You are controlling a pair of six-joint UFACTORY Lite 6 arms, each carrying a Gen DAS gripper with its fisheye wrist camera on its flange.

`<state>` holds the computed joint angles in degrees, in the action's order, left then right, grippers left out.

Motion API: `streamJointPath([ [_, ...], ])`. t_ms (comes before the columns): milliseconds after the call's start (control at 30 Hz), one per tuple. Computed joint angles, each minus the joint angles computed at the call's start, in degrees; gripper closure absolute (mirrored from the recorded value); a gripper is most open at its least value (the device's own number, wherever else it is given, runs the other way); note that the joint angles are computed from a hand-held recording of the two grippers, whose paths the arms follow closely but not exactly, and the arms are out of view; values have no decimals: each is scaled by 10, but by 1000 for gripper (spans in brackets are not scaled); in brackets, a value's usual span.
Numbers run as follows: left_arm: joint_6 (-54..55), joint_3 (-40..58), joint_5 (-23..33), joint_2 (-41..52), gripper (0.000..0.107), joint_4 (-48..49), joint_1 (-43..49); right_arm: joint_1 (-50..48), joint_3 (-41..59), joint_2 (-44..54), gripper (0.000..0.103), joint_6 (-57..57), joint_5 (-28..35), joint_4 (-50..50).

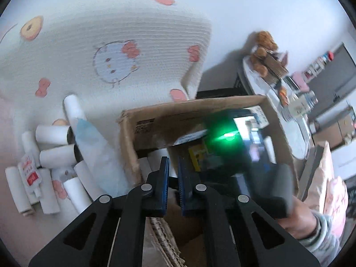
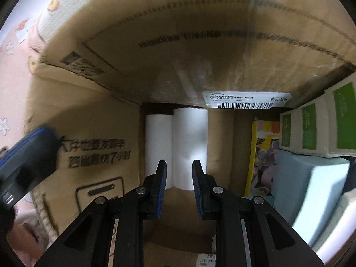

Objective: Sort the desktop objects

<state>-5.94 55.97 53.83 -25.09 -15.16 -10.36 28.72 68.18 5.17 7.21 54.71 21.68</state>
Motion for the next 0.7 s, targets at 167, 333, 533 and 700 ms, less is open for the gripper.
streamJointPath([
  [167,-53,29,7,26,98,61,-53,6,-7,25,84,15,-18,-10],
  [333,-41,24,14,41,98,38,-54,-2,-17,37,79,8,-24,-6],
  [533,-37,13,15,44,98,26,-46,-5,-25,32,79,-1,-26,-3],
  [700,-33,11,22,50,98,23,-48,-3,-21,35,79,-4,-17,-5],
])
